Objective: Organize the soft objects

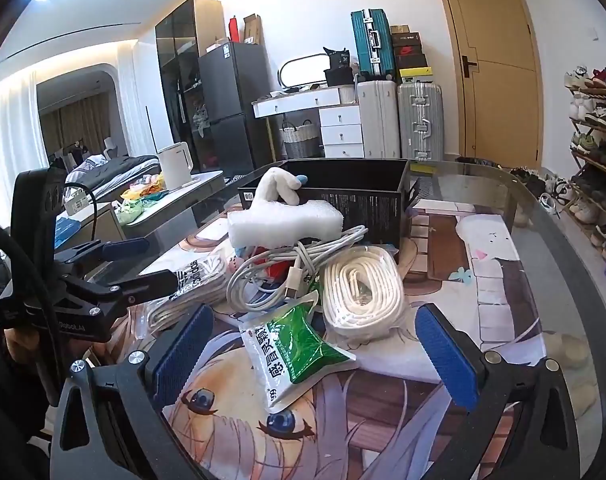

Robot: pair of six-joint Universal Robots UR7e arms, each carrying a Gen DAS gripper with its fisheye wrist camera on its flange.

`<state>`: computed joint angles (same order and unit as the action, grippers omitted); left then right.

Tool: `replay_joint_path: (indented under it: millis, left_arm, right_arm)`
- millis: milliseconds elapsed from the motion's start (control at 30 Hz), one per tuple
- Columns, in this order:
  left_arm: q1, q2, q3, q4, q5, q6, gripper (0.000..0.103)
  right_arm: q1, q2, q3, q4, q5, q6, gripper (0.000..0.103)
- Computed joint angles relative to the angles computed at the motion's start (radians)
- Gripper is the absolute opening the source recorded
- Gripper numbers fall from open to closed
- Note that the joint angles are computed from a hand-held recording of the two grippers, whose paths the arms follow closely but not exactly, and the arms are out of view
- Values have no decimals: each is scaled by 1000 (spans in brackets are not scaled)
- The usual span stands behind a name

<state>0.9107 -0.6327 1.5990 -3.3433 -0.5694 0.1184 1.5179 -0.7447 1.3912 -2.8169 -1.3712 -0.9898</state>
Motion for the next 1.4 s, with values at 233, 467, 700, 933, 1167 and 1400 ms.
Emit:
replay_joint_path:
  millis: [233, 467, 700, 933, 1167, 1400]
  left_arm:
    - [-6, 15, -5, -12, 4, -2, 103]
    - [-6, 13, -3, -13, 3, -2, 103]
    - [-6, 15, -4, -14, 3, 0, 103]
    - [-6, 14, -3, -15, 3, -1, 103]
    - [-5, 14, -3, -15, 3, 0, 103]
    - [-6, 14, -2, -16, 4, 1, 103]
  right_arm:
    - [-3, 1, 0, 2, 3, -3, 103]
    - [-2, 1, -2, 5, 3, -1, 103]
    - [-1, 3, -3, 4, 1, -7, 103]
    - [-1, 4, -3, 4, 1, -8, 103]
    - [-2, 3, -3, 5, 1, -7, 103]
    - [-2, 4, -3, 2, 1, -8, 103]
